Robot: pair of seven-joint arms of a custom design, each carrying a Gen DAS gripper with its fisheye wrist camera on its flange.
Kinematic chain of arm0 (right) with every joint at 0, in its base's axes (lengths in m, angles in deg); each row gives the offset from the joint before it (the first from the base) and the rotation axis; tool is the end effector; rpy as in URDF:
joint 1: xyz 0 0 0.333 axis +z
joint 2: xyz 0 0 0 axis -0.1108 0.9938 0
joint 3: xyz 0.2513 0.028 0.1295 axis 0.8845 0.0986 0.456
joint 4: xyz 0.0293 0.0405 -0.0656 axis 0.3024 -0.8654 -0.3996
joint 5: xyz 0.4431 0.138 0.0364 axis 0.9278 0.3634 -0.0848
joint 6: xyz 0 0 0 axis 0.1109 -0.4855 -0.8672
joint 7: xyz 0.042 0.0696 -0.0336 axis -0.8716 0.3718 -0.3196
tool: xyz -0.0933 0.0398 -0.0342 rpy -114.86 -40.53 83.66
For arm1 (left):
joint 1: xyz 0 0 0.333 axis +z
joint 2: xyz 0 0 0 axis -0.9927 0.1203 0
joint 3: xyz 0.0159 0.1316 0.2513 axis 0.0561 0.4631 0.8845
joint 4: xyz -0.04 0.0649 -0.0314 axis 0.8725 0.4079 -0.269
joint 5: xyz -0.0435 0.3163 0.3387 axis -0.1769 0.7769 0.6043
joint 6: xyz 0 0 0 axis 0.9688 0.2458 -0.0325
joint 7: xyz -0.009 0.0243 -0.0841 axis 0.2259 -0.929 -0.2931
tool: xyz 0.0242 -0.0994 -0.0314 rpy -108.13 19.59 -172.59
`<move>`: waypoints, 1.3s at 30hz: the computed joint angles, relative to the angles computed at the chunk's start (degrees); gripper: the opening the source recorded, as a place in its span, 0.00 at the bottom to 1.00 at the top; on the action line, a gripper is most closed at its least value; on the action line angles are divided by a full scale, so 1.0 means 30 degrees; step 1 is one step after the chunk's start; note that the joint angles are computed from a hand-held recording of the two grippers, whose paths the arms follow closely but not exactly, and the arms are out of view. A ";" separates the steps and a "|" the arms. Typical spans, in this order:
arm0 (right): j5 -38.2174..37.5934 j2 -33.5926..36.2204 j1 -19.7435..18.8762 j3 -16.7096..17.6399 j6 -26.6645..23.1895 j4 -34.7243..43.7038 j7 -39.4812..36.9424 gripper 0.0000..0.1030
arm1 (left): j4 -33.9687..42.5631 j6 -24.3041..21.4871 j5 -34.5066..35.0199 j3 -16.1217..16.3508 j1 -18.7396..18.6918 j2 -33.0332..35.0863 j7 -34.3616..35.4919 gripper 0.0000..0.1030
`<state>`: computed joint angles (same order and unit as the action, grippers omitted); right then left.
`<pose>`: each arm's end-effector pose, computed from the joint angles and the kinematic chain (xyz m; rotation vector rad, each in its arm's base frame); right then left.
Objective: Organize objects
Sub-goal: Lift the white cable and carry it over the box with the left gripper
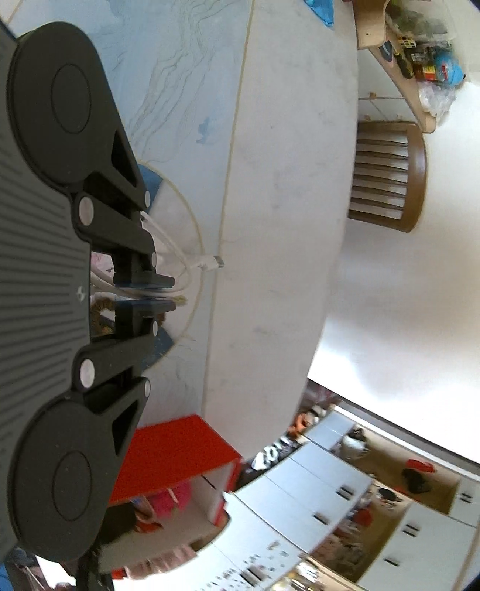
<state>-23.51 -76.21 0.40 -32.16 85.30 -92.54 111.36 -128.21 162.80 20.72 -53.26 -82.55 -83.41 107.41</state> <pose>0.5864 0.0152 0.4455 -2.5152 1.1956 -0.3470 0.4045 -0.1218 0.5231 -2.2415 1.2230 -0.8111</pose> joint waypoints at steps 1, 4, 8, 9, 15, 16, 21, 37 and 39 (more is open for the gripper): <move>-0.0012 -0.0012 0.0002 0.0010 -0.0011 0.0001 0.0008 0.07 | 0.0074 0.0094 0.0021 -0.0003 -0.0001 -0.0079 -0.0007 0.04; -0.0006 -0.0016 0.0005 0.0009 -0.0005 -0.0005 0.0008 0.07 | 0.0448 0.0476 0.0042 -0.0002 -0.0165 -0.0111 0.0252 0.04; -0.0021 -0.0021 0.0017 0.0014 0.0023 -0.0003 -0.0003 0.07 | 0.1441 0.1277 -0.0003 -0.0049 -0.0531 0.0710 0.1058 0.04; -0.0027 -0.0052 0.0022 0.0025 0.0011 -0.0009 0.0018 0.07 | 0.1734 0.1556 -0.0040 -0.0073 -0.0634 0.1052 0.1298 0.04; 0.0104 -0.0015 0.0050 -0.0021 -0.0104 0.0087 -0.0096 0.05 | 0.3913 0.3150 -0.0657 0.0143 -0.1684 0.3956 0.3408 0.04; 0.0117 -0.0006 0.0048 -0.0018 -0.0104 0.0097 -0.0112 0.05 | 0.4398 0.3412 -0.0756 0.0174 -0.1895 0.4617 0.3898 0.04; 0.0178 0.0012 0.0050 0.0001 -0.0054 0.0090 -0.0140 0.05 | 0.6604 0.4262 -0.1138 0.0090 -0.2678 0.7527 0.5804 0.04; 0.0558 0.0059 0.0046 -0.0054 -0.0302 0.0190 -0.0410 0.05 | 1.1983 0.4325 0.2289 -0.0696 -0.3333 1.4162 0.7059 0.04; 0.0562 0.0059 0.0033 -0.0041 -0.0302 0.0190 -0.0413 0.05 | 1.2339 0.4003 0.3097 -0.0648 -0.3497 1.4603 0.6956 0.04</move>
